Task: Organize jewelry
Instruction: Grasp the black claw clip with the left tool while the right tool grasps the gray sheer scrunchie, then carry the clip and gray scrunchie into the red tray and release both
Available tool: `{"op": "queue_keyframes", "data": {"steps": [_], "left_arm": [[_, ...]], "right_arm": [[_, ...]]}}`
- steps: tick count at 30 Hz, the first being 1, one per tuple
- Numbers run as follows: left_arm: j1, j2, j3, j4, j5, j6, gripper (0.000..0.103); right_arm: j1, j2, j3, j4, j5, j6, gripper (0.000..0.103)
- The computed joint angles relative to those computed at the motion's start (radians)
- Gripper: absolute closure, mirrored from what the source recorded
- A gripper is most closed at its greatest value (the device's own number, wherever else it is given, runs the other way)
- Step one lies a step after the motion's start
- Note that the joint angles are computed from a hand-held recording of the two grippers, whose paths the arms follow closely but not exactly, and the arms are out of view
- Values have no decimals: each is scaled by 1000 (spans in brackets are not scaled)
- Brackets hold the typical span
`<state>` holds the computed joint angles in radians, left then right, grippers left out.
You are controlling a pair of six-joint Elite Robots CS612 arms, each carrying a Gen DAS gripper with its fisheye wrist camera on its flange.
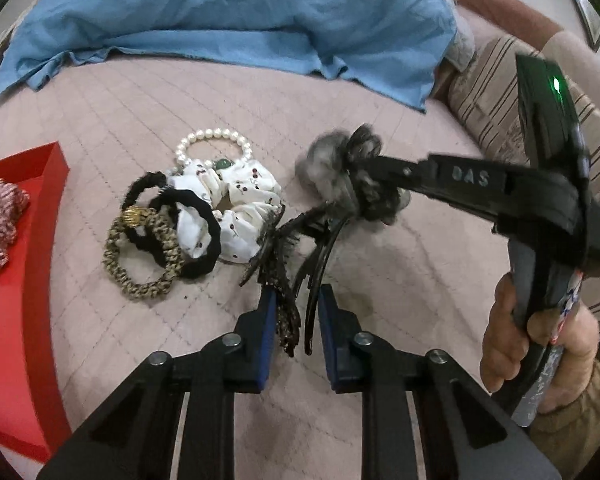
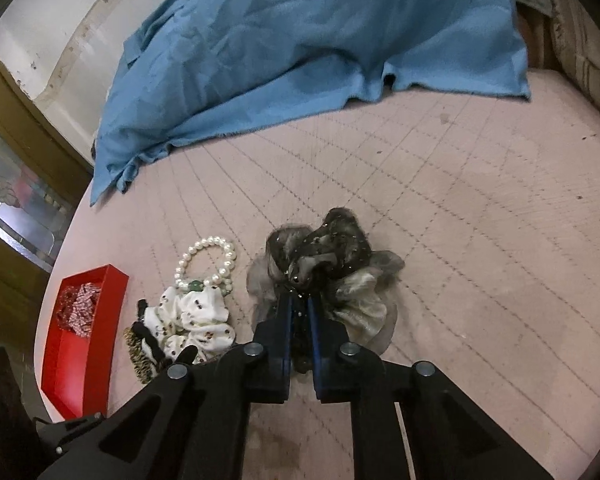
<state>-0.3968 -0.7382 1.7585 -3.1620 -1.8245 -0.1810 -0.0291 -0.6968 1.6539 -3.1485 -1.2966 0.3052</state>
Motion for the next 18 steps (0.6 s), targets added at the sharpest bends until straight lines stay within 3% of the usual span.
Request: {"op": "queue_keyframes", "data": {"steps": [4,18], "left_arm": [[15,-34,46,-49,-22,-19,96],[90,-110,187,-240,-18,-131,96]], "right_arm": [[-4,-36,49,-41,1,10,95],[32,-142,183,-141,-5,-40,99]]}}
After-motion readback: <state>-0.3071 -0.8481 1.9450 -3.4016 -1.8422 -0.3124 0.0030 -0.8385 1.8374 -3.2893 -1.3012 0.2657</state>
